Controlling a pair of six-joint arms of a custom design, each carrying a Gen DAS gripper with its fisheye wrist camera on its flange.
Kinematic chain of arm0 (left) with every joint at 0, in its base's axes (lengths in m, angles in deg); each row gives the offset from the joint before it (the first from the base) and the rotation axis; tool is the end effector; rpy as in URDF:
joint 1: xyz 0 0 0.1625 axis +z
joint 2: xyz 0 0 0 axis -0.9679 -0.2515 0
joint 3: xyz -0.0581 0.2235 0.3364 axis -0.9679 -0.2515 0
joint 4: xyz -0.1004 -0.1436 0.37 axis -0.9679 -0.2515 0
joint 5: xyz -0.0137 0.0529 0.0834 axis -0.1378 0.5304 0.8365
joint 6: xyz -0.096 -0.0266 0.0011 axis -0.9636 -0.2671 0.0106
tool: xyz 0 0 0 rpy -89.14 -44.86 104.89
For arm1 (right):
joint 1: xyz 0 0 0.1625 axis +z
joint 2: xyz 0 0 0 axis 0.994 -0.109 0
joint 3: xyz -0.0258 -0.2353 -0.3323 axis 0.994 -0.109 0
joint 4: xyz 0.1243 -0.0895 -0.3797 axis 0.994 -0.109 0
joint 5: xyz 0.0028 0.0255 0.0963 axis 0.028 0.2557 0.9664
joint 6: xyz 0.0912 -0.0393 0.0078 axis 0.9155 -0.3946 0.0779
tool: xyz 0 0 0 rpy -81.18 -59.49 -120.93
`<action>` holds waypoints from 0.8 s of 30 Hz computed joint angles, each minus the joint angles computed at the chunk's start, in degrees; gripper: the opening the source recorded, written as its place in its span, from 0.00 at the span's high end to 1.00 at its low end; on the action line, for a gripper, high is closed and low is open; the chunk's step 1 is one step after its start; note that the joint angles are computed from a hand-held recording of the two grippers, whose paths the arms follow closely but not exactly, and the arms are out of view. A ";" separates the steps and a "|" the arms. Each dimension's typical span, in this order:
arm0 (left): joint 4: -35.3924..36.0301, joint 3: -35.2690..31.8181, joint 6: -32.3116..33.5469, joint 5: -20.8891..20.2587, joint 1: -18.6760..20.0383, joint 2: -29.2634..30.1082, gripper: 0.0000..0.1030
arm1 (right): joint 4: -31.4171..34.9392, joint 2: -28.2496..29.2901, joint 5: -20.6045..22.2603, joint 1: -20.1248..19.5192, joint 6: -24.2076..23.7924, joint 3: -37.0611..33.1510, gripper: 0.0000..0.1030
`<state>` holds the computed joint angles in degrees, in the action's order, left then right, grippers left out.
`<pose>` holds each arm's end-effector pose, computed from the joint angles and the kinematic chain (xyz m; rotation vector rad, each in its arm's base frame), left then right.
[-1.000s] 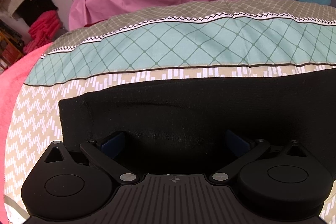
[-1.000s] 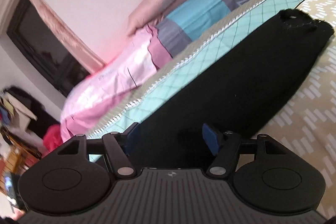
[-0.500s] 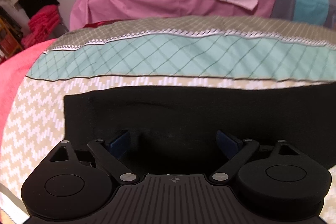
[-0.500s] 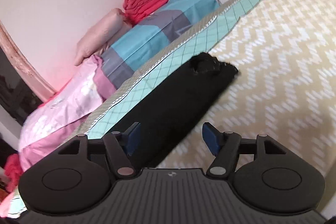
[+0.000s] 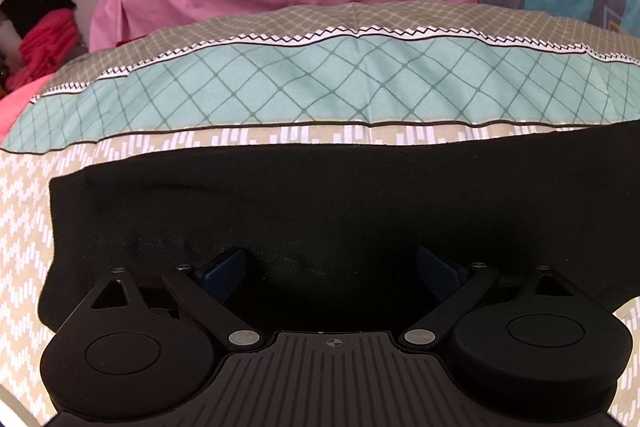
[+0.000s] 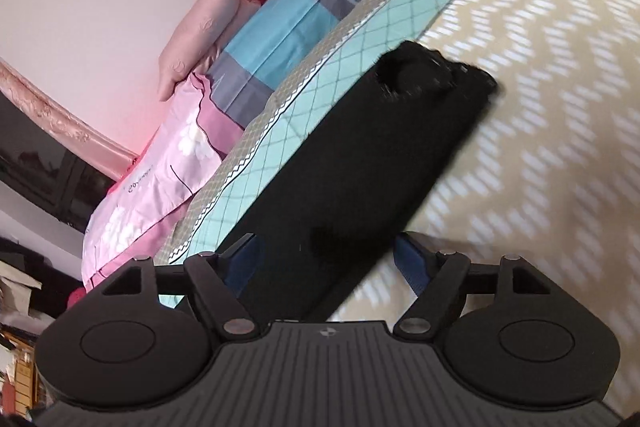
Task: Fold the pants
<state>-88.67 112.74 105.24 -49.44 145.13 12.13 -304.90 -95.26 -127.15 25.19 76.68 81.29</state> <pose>-0.0851 -0.8051 0.2900 0.8044 2.2368 -0.3757 0.2340 -0.5220 0.1425 -0.9214 -2.0734 1.6907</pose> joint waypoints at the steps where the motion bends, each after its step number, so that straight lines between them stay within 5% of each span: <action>1: 0.21 -0.18 0.07 -0.15 0.06 0.02 0.00 | -0.25 -0.19 0.89 -0.53 -0.80 -0.15 0.21; 6: -0.22 0.20 0.26 -0.25 0.10 -0.17 0.00 | -3.66 1.26 0.87 -0.57 0.40 -1.52 0.20; 11: -0.75 1.03 0.09 -0.64 0.19 -0.75 0.00 | 7.18 -0.96 6.92 1.03 11.14 1.32 0.21; 13: -0.80 1.08 0.16 -0.85 0.26 -0.82 0.00 | 9.29 -0.81 6.02 1.08 12.30 0.29 0.21; 19: -1.23 1.28 0.03 -0.62 0.20 -0.80 0.00 | -6.33 3.17 8.82 -2.17 3.05 -2.93 0.23; 24: -0.63 0.98 0.01 -1.29 0.48 -1.02 0.00 | -11.75 5.57 7.07 -0.96 3.50 -3.26 0.29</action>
<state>-89.30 113.72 105.25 -50.73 145.61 11.10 -316.66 -89.70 -120.08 24.23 80.18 78.03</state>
